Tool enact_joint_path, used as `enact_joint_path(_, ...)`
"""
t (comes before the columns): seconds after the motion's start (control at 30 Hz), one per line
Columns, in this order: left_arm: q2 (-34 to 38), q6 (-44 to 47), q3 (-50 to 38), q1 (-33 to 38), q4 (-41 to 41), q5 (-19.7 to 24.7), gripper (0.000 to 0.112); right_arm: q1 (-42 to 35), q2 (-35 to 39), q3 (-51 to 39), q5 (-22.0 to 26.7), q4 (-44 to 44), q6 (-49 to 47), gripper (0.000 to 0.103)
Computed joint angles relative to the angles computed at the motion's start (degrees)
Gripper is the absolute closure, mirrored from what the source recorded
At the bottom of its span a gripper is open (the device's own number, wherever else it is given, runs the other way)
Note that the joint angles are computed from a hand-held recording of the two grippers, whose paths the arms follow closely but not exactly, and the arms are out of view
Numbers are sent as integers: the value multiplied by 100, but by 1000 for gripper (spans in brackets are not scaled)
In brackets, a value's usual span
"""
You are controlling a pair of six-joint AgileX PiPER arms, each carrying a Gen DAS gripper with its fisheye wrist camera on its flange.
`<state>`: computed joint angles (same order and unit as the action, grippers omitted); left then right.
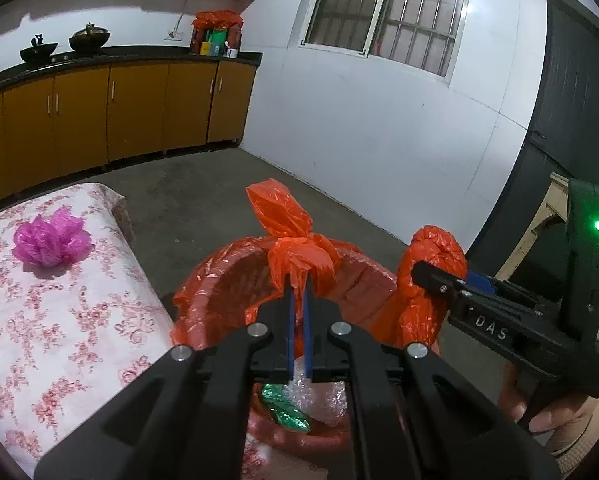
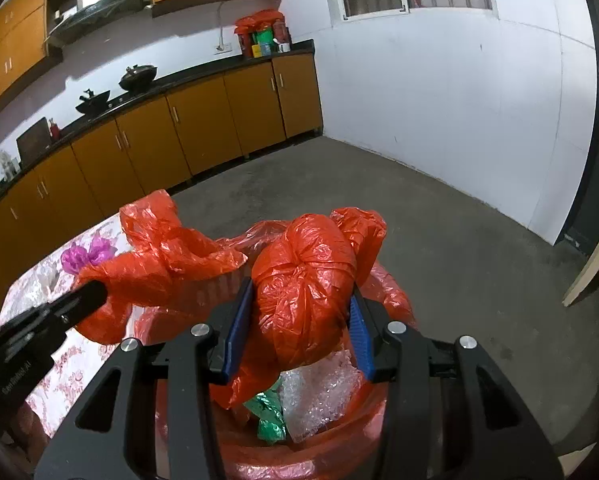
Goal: Collect trash
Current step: 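Open both grippers over the basket to drop the red bags, then move both tools back over the table toward the pink bag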
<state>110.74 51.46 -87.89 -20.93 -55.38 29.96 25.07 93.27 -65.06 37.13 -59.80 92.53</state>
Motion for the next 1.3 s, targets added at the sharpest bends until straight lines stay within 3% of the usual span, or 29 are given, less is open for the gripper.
enact_joint_path(0.13, 167, -256, -172, 4, 146, 89, 100, -74, -28, 63, -185, -45, 126, 48)
enact_joint_path(0.23, 209, -359, -177, 67, 224, 62, 84, -104, -55, 158, -267, -172, 288, 38)
enact_joint_path(0.33, 148, -437, -37, 198, 300, -58, 75, -61, -62, 203, -200, -243, 365, 38)
enact_joint_path(0.53, -240, -1032, 506, 548, 897, -758, 50, 61, 36, 95, -10, -257, 264, 38)
enact_joint_path(0.7, -622, -2025, 987, 894, 2036, -1384, 32, 296, 282, -280, 111, -258, -18, 38)
enact_joint_path(1.03, -950, -3466, 1396, 1923, 3721, -1805, 22, 759, 1224, -1776, 224, 214, -1137, 38)
enact_joint_path(1.2, -940, -3680, 1436, 2516, 4086, -1962, 21, 909, 1962, -2941, 203, 802, -1975, 38)
enact_joint_path(1.3, -888, -3521, 1411, 2872, 4002, -2048, 20, 978, 2694, -4117, 290, 1504, -2802, 38)
